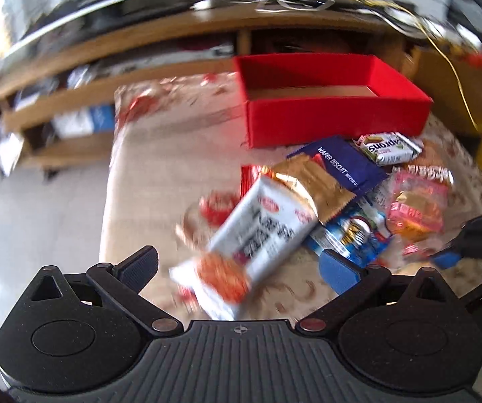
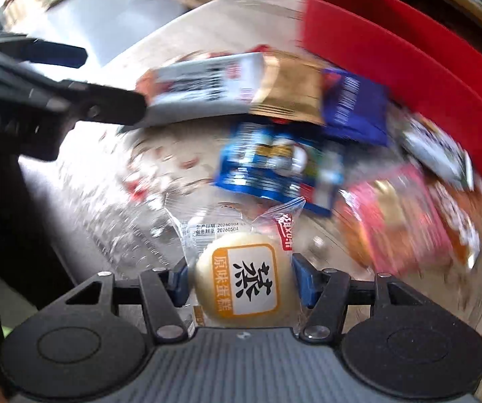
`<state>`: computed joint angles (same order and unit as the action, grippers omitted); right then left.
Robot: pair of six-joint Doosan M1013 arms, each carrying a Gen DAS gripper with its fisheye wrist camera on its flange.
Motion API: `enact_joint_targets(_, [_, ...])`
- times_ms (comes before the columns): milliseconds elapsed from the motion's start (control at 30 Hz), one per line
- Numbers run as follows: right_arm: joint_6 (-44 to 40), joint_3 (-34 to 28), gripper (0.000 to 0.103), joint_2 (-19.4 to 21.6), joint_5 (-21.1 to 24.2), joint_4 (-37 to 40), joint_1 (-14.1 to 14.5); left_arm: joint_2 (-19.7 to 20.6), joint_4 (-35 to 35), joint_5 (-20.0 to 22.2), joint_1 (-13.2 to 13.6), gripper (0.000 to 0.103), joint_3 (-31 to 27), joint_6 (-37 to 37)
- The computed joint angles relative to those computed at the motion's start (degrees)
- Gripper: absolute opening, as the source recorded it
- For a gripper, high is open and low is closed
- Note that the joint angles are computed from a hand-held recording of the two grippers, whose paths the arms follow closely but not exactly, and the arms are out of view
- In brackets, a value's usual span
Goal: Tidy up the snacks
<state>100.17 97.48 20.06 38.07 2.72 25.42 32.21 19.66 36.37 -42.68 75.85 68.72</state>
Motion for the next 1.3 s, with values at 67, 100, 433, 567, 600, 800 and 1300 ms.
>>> enact_joint_targets(67, [2.4, 0.7, 0.059, -0.4, -1.5, -0.2, -0.4, 1.3, -3.1, 0.2, 0.6, 0.102, -1.8, 6.5])
enact_joint_targets(100, [4.0, 0.1, 0.059, -0.1, -1.3, -1.0, -0.4, 2.2, -5.2, 1.1, 1.0, 0.101, -3.1, 10.0])
enact_joint_targets(433, [3.8, 0.8, 0.062, -0.4, -3.5, 0.1, -1.5, 7.0, -11.1, 8.4, 1.2, 0.1, -8.8, 24.6])
enact_joint_targets(567, [3.0, 1.0, 0.069, -0.4, -4.1, 2.3, -1.7, 7.9, -11.8, 10.9, 1.9, 0.1, -9.8, 24.0])
enact_joint_targets(600, [1.8, 1.1, 0.074, -0.4, -4.4, 3.5, -1.8, 8.0, -12.7, 11.1, 2.2, 0.102, -9.9, 24.1])
enact_joint_targets(800, [-6.4, 0.9, 0.103, 0.3, -4.5, 10.8, -2.3, 8.9, -17.1, 13.6, 3.4, 0.103, -11.6, 23.7])
enact_joint_targets(1300, [3.6, 1.7, 0.059, -1.0, -4.8, 3.5, -2.4, 7.1, -18.6, 10.5, 2.2, 0.064, -9.0, 25.0])
